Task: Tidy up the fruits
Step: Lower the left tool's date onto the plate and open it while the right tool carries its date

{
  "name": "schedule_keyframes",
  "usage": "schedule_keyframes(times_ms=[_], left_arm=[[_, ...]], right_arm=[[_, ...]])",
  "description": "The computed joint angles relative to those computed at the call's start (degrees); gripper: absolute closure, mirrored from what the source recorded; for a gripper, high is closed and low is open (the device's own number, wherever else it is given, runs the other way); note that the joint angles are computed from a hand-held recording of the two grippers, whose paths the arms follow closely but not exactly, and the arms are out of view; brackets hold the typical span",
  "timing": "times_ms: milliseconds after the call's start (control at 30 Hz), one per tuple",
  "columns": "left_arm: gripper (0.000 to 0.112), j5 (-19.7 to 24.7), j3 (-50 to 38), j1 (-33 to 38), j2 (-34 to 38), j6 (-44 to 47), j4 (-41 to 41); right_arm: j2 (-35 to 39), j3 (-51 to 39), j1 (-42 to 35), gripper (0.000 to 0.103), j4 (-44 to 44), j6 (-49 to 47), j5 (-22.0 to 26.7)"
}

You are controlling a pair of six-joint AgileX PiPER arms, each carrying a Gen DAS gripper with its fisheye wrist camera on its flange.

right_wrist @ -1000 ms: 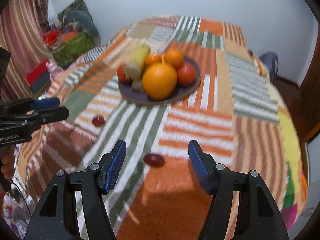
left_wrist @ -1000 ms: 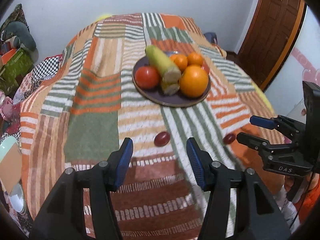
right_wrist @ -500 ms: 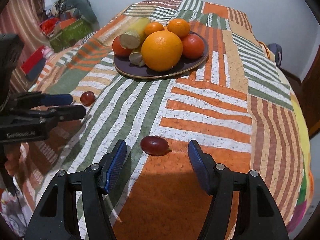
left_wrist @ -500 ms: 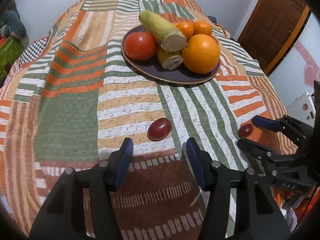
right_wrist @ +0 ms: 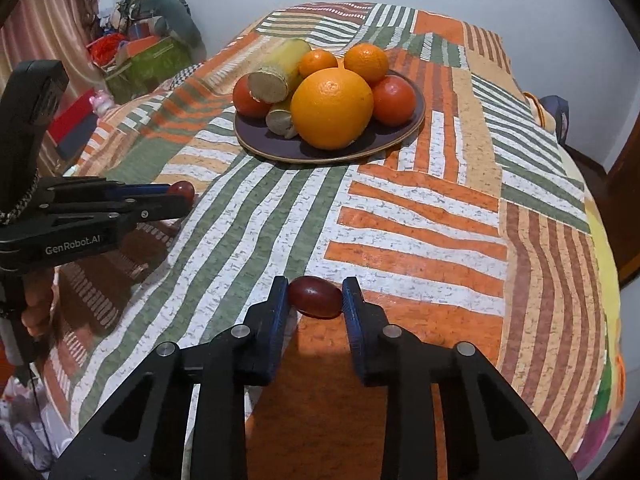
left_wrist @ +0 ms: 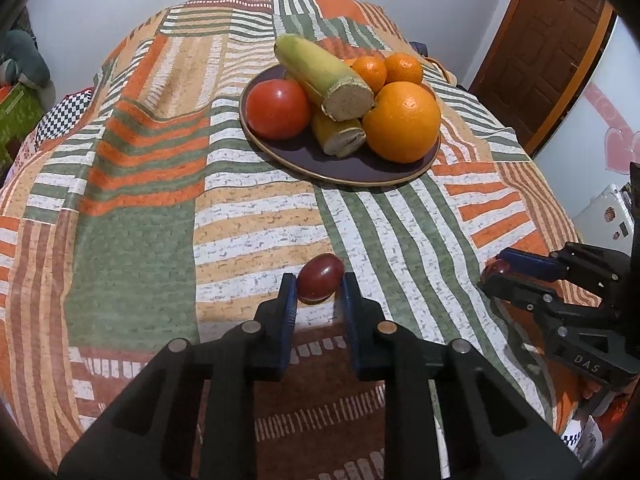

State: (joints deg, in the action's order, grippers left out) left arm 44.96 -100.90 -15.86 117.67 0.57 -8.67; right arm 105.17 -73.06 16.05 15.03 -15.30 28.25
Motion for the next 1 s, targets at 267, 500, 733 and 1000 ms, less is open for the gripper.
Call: schedule_keyframes(times_ms=[267,500,733,1000], left_arm=[[0.09,0.03,-1.27,0.58,-1.68,0.3,0.16],[0.09,2.47,-8.09,0.4,1.13,0.5,0.57],[0.09,7.57,-19.45,-0.14,8.02,0.14,0.67],[0.09,17.08,-37.46,-0.8,18.89,1.01,-0.73]], right_arm=[[-1.0,-0.49,-0.78,0.078,2.24,-1.84,-0.17],[0.77,-5.43,-1.42,0.078,2.13,-2.3,0.4],[4.24,-12.07,-2.59,0.078,2.66,-3.12,1.13],[10.45,-21.72,-3.74,0.078,1.68,-2.58,4.0]])
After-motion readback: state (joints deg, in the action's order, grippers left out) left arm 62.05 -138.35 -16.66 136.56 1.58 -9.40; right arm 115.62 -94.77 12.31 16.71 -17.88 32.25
